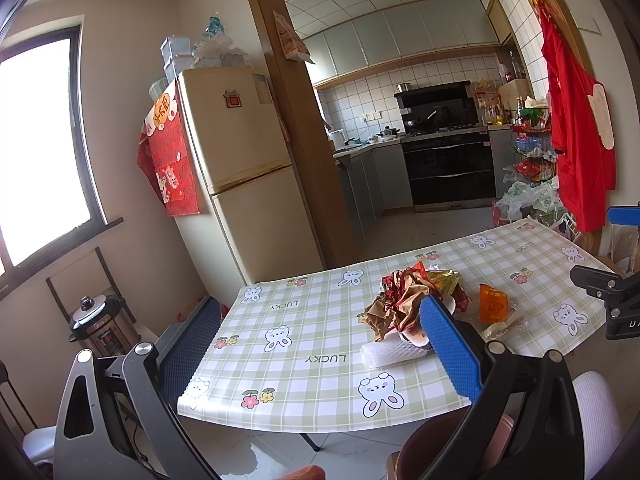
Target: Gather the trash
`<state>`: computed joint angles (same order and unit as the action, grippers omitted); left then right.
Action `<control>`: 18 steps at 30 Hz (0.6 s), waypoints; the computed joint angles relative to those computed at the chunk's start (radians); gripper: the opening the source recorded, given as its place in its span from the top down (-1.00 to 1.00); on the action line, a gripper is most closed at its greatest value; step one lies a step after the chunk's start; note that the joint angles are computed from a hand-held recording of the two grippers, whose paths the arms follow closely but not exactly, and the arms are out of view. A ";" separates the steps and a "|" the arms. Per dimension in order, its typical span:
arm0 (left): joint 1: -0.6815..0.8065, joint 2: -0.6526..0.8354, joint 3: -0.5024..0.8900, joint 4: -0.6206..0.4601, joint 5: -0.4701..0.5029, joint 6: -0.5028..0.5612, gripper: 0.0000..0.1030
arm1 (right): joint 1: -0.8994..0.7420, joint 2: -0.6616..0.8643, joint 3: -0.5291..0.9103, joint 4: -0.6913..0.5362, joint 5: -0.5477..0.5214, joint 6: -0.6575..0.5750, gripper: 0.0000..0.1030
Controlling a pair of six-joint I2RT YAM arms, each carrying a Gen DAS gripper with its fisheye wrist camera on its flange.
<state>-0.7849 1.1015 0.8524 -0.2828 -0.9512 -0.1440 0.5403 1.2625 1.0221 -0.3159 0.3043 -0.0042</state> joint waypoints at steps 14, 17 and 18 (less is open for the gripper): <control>0.035 -0.012 0.005 -0.020 0.097 -0.049 -0.90 | 0.007 0.012 -0.003 -0.009 -0.019 0.019 -0.89; 0.071 -0.020 -0.018 0.010 0.174 -0.058 -0.90 | -0.003 0.021 -0.011 0.001 -0.046 0.017 -0.90; 0.090 -0.024 -0.030 0.022 0.220 -0.060 -0.90 | -0.004 0.023 -0.020 0.013 -0.044 0.016 -0.89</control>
<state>-0.6946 1.0772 0.8227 -0.2605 -0.7307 -0.2040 0.5360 1.2855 1.0024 -0.3028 0.2600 0.0123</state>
